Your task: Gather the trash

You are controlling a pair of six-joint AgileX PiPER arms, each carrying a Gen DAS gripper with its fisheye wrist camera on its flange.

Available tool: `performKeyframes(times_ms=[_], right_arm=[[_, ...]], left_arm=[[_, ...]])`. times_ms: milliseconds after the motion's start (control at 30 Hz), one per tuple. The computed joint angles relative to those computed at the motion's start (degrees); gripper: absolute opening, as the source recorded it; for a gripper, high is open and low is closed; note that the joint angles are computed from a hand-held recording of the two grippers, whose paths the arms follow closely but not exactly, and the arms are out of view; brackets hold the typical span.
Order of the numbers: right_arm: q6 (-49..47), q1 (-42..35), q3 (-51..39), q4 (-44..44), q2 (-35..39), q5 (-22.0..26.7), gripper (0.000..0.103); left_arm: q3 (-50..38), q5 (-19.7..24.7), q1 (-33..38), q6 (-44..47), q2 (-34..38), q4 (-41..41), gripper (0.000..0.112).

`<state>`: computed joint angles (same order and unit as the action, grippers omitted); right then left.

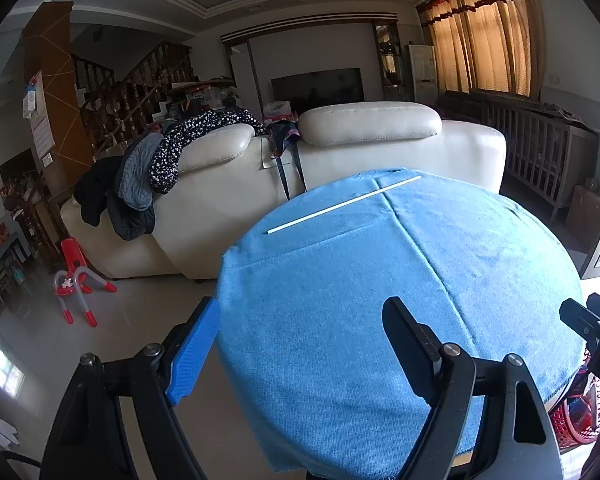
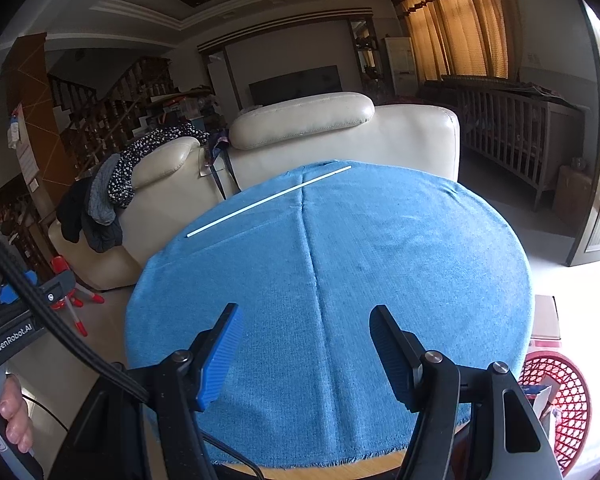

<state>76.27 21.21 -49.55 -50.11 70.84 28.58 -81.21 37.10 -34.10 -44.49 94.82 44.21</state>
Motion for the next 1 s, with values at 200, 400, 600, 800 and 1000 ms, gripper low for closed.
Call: performKeyframes(times_ms=[200, 400, 600, 800, 1000], right_arm=[[0.0, -0.3, 0.2, 0.2, -0.2, -0.2, 0.069], [-0.3, -0.3, 0.4, 0.4, -0.3, -0.2, 0.069], [-0.3, -0.4, 0.3, 0.6, 0.1, -0.3, 0.069], [-0.7, -0.4, 0.3, 0.8, 0.2, -0.3, 0.069], [-1.1, -0.6, 0.1, 1.1, 0.5, -0.4, 0.069]], left_arm=[[0.1, -0.2, 0.0, 0.4, 0.2, -0.4, 0.084], [0.3, -0.4, 0.1, 0.1, 0.4, -0.4, 0.084], [0.5, -0.6, 0.2, 0.1, 0.4, -0.4, 0.084], [0.4, -0.5, 0.1, 0.3, 0.5, -0.6, 0.084], [0.2, -0.4, 0.1, 0.3, 0.6, -0.6, 0.084]])
